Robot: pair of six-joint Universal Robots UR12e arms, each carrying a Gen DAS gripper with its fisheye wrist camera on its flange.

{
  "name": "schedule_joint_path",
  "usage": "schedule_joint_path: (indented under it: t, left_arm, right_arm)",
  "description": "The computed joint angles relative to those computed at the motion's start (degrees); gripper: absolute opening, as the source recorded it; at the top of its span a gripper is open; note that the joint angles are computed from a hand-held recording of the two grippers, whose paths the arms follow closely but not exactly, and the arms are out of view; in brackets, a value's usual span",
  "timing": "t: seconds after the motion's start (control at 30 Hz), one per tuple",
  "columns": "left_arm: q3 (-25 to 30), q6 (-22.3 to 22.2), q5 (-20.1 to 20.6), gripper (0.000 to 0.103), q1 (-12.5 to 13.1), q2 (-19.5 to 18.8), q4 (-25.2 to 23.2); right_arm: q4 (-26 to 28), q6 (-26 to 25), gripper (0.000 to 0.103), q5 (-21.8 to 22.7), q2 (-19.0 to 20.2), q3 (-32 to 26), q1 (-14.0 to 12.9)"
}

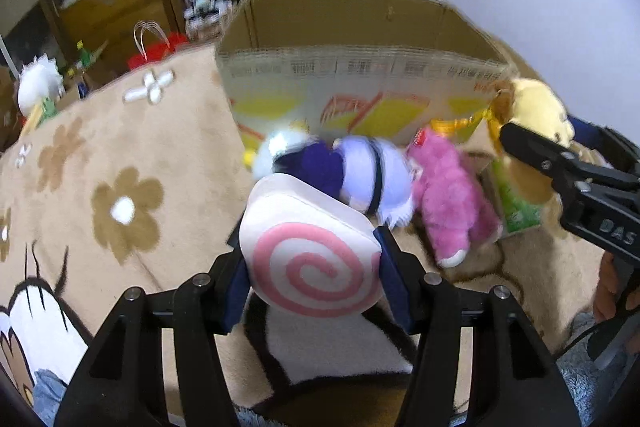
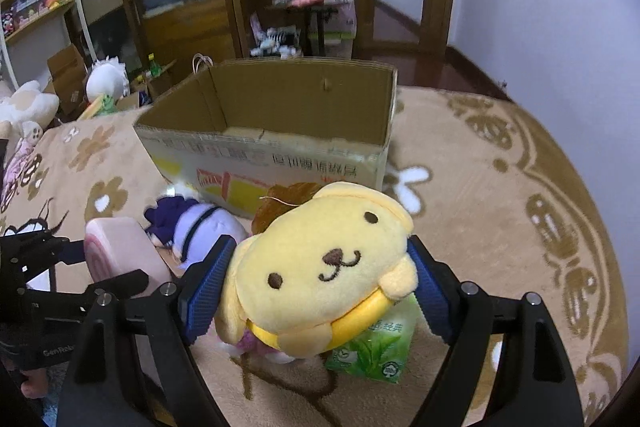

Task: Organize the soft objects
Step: 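Lift both plushes and carry them over the cardboard box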

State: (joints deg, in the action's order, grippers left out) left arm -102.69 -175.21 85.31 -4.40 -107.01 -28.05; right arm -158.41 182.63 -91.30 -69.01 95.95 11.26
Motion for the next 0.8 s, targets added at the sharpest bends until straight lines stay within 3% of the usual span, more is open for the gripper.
schedule_joint_path:
  t: [0.47,0.57,0.67,0.8]
  left_arm:
    - [-2.45,-0.60,0.12,0.056,0.41,1.83,9.63]
    - [-2.95,1.10,0.50,0.056,0.22,1.90,13.72]
    - [-3.31,1.59,-2.32,0.056,0.88,1.85,18.00]
    - [-2.70,2.37,0.34,0.056,0.40,0.87,23.75]
  right_arm:
    - [-8.33,0.86,0.088,-1.16,-2.37,2.82,0.28]
    - [-10.80,0.43,0.088,-1.35,-2.67,3.26,0.39]
    - [-13.55,0.35,0.088,-1.82,-3.02,3.68,0.45]
    - [-16.52,0.36,0.088,-2.98,-3.31,4.15,0.65]
